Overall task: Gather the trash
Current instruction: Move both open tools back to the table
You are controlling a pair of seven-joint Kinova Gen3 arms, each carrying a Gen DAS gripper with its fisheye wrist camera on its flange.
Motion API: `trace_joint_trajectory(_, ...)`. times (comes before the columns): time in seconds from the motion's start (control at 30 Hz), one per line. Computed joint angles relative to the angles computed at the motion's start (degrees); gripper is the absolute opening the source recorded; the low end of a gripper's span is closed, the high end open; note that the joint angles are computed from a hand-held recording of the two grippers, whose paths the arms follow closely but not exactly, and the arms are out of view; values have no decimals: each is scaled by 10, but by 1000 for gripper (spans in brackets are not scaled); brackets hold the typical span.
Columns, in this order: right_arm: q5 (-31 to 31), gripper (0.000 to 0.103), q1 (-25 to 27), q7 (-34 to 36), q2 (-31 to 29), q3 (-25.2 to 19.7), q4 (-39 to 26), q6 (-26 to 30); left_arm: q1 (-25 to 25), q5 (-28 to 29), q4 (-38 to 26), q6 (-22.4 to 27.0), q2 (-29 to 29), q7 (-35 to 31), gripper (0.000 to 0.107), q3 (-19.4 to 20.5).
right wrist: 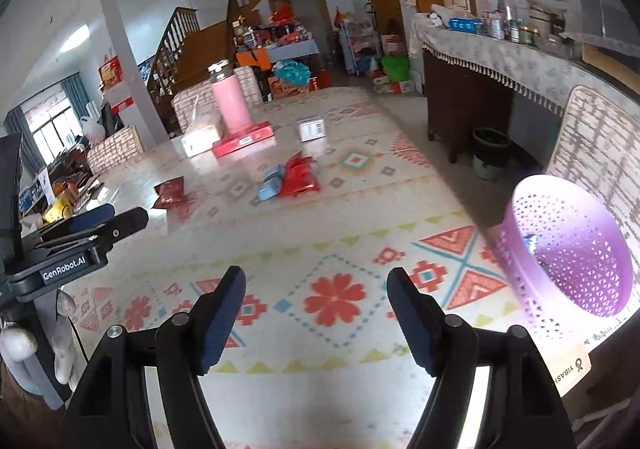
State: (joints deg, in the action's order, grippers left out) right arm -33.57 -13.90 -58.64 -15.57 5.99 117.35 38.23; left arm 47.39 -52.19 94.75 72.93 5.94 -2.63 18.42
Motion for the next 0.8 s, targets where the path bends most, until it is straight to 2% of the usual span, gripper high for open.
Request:
trace_joint_trajectory(0.43, -7, 79, -28, -25, 34, -39, 8, -28, -21, -2, 47, 29, -25, 8, 76, 11)
trace_joint_trajectory(0.8, -7, 79, -29, -31, 72, -59, 2, -36, -82, 30, 88, -31, -47, 18, 76, 2)
